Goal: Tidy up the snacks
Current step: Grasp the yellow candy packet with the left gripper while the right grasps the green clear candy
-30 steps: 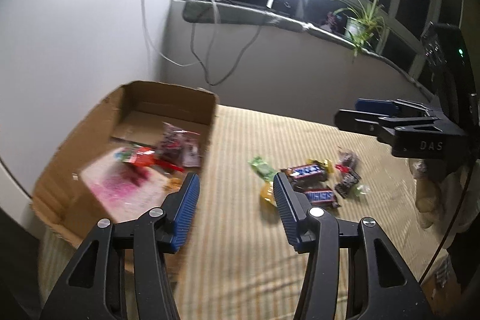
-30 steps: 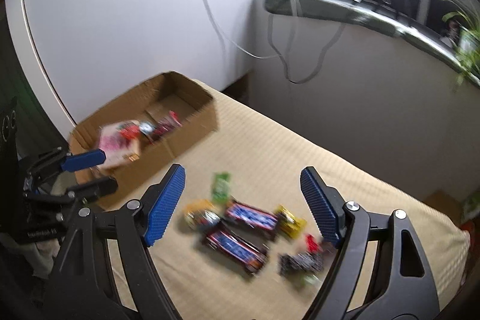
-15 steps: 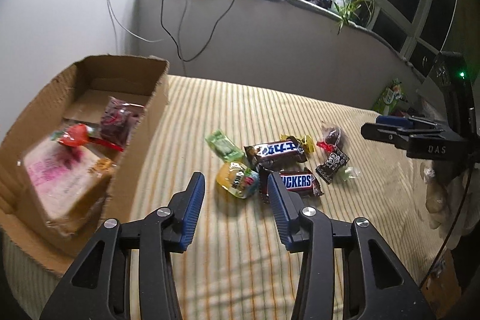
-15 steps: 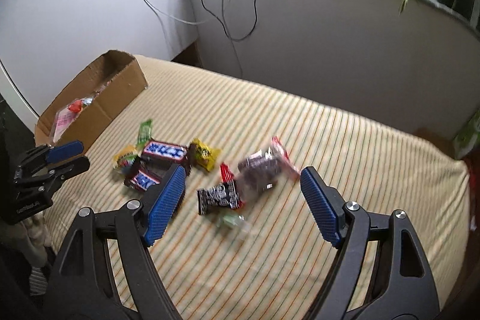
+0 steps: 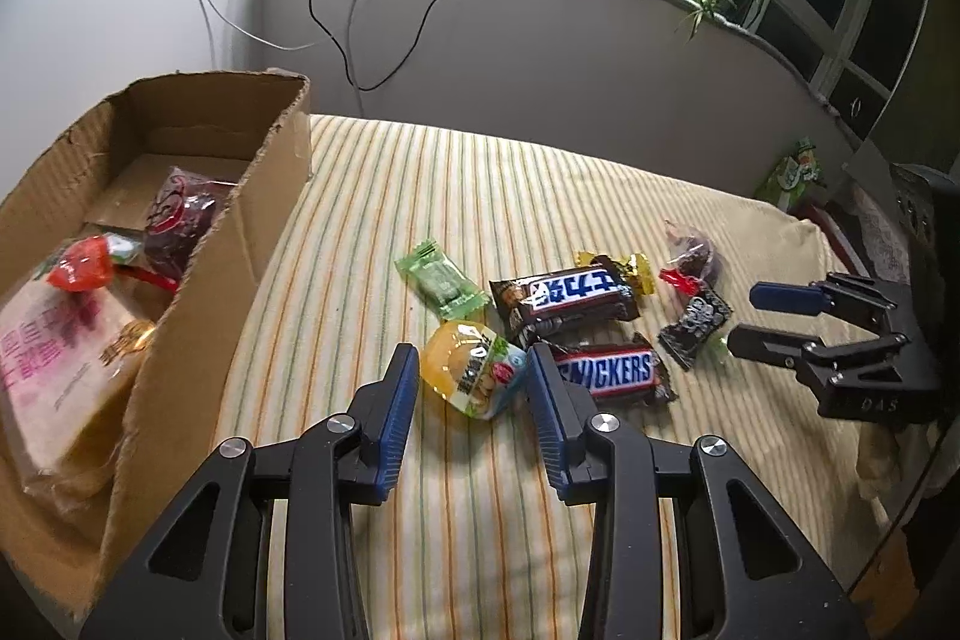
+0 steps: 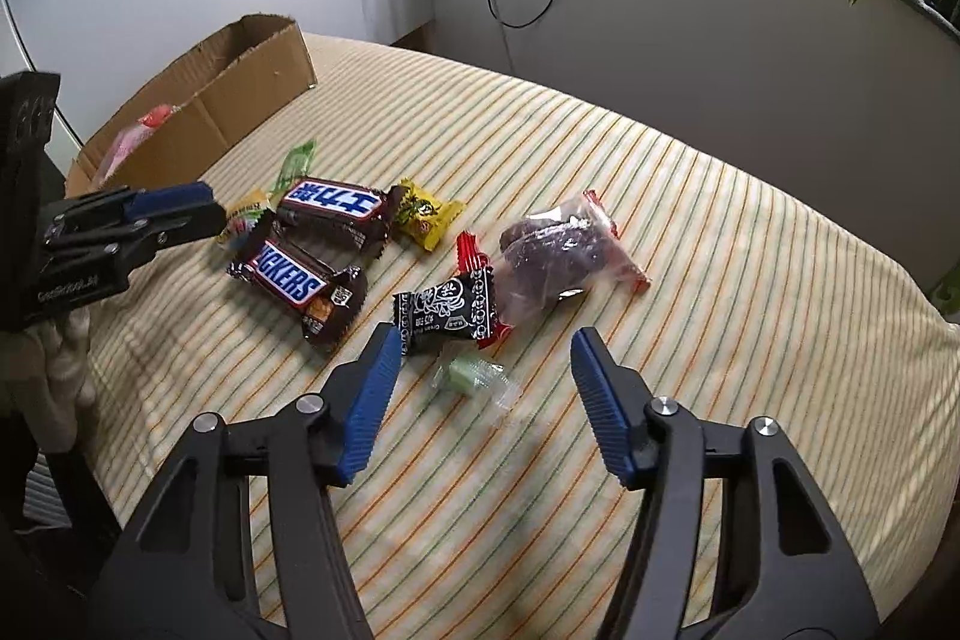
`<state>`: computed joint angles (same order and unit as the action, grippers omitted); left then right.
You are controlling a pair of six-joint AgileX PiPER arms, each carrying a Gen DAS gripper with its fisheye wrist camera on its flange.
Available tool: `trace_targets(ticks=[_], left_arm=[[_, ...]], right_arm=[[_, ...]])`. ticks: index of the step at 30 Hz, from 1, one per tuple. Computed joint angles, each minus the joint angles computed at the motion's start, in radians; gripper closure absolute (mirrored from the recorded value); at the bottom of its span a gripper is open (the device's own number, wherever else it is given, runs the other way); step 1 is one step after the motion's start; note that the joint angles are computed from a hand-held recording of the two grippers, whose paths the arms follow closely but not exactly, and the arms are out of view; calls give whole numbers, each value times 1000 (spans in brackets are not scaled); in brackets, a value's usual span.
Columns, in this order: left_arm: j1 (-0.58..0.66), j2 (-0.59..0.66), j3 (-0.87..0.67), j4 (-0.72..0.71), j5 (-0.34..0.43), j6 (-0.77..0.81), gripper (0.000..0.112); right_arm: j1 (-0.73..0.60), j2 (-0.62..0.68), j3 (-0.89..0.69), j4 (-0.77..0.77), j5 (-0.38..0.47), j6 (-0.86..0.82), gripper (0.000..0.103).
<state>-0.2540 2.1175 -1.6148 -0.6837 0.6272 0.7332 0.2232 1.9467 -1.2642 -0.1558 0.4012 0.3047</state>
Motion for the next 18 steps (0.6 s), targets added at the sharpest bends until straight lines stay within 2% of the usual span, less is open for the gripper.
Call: trace_targets(ticks=[7, 11, 15, 18], left_arm=[[-41, 51, -52, 119, -10, -52, 76], [-43, 60, -56, 127, -13, -51, 75], [-48, 67, -66, 137, -12, -51, 76], [-52, 70, -72, 155, -13, -68, 80]], right_arm=[[11, 35, -21, -20, 10, 2, 43], [19, 58, -37, -21, 21, -5, 52], [22, 60, -26, -49, 15, 20, 55], [21, 56, -20, -74, 15, 44, 65]])
